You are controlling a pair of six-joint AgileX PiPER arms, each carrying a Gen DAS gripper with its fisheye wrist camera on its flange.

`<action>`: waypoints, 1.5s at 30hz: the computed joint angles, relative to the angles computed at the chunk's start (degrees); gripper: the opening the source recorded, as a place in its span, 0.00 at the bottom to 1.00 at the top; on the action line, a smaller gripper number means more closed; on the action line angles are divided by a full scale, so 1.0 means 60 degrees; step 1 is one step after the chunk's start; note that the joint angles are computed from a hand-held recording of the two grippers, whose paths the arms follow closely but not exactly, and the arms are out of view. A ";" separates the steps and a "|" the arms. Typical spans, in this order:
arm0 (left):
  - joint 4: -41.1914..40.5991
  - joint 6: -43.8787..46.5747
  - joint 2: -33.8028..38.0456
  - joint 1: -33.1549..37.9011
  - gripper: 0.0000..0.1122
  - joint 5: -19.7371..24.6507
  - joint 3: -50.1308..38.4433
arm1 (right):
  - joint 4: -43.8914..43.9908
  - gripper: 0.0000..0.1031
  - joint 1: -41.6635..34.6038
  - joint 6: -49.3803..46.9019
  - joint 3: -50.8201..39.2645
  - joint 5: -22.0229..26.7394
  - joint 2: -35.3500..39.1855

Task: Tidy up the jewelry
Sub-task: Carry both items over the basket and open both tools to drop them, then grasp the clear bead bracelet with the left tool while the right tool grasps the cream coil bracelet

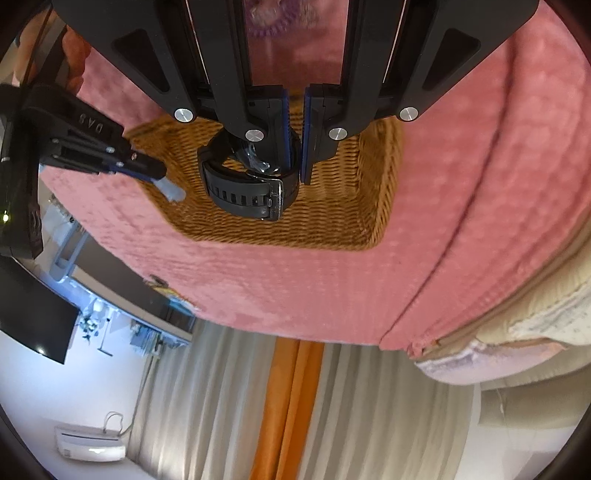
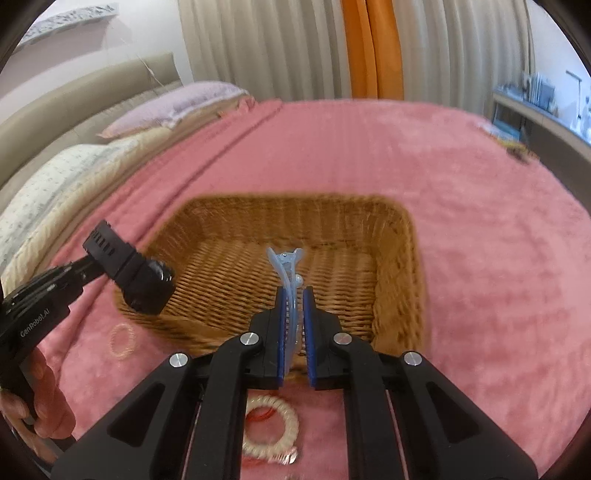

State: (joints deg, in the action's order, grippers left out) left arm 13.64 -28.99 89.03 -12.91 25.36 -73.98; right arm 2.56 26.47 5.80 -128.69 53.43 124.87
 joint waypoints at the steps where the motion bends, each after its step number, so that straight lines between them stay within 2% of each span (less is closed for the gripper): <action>1: -0.0086 0.0079 0.0171 0.0063 0.03 0.0022 -0.0100 | 0.0027 0.07 -0.0008 -0.0022 -0.0243 0.0159 0.0197; 2: -0.0180 0.0174 0.0307 0.0120 0.03 0.0058 -0.0196 | 0.0036 0.07 -0.0035 -0.0029 -0.0586 0.0355 0.0459; 6: -0.0394 0.0449 0.0603 0.0237 0.04 0.0111 -0.0301 | 0.0054 0.07 -0.0029 0.0039 -0.0394 0.0342 0.0501; 10: -0.0888 0.0954 0.0739 0.0311 0.13 0.0320 -0.0408 | 0.0079 0.08 -0.0037 0.0022 -0.0387 0.0568 0.0496; 12: -0.1442 0.1429 0.0644 0.0391 0.14 0.0361 -0.0360 | 0.0150 0.09 -0.0048 -0.0006 -0.0255 0.0593 0.0399; 13: -0.1368 0.1363 0.0594 0.0363 0.18 0.0395 -0.0341 | 0.0018 0.12 0.0001 0.0088 -0.0072 0.0526 0.0265; 14: -0.1246 0.1280 0.0504 0.0319 0.27 0.0506 -0.0320 | -0.0050 0.14 0.0018 0.0136 0.0083 0.0498 0.0129; 15: -0.1220 0.1268 0.0326 0.0287 0.32 0.0612 -0.0220 | -0.0055 0.25 0.0042 0.0162 0.0310 0.0412 -0.0052; 16: -0.1123 0.1153 0.0143 0.0250 0.40 0.0560 -0.0041 | -0.0072 0.46 0.0053 0.0204 0.0721 0.0220 -0.0348; 18: -0.0852 0.0873 -0.0381 0.0138 0.41 0.0457 0.0400 | -0.0799 0.74 0.0228 0.0782 0.2463 -0.1004 -0.1531; 20: -0.0945 0.0896 -0.1098 0.0052 0.42 0.0347 0.0956 | -0.2004 0.81 0.0530 0.1644 0.3816 -0.1877 -0.2537; 22: -0.0820 0.0744 -0.1818 -0.0105 0.44 0.0286 0.1489 | -0.3414 0.87 0.0880 0.2752 0.4739 -0.2090 -0.3336; 24: 0.0213 -0.0296 -0.2691 -0.0578 0.48 0.0429 0.2047 | -0.4498 0.90 0.1166 0.3698 0.5341 -0.1949 -0.3926; 26: 0.0798 -0.0943 -0.3341 -0.0919 0.52 0.0612 0.2410 | -0.4956 0.90 0.1305 0.4052 0.6194 -0.2305 -0.4654; 31: 0.2529 -0.3092 -0.5035 -0.2295 0.53 0.1446 0.3230 | -0.6043 0.90 0.1819 0.5093 0.7905 -0.2696 -0.6086; 34: 0.3635 -0.4504 -0.5742 -0.3418 0.55 0.2135 0.3654 | -0.6336 0.90 0.1945 0.5926 0.8935 -0.3001 -0.6846; 37: 0.4914 -0.6212 -0.6119 -0.4709 0.55 0.2939 0.4128 | -0.7351 0.90 0.2202 0.7186 0.9882 -0.3321 -0.7331; 39: 0.5310 -0.6851 -0.6253 -0.5144 0.55 0.3155 0.4465 | -0.8013 0.90 0.2356 0.7939 1.0394 -0.3464 -0.7460; 42: 0.5559 -0.7675 -0.6208 -0.5326 0.56 0.3053 0.5041 | -0.9114 0.90 0.2602 0.9107 1.0921 -0.3579 -0.7427; 45: 0.5666 -0.8252 -0.6102 -0.5292 0.56 0.2630 0.5637 | -1.0042 0.90 0.2642 1.0077 1.1372 -0.3778 -0.7407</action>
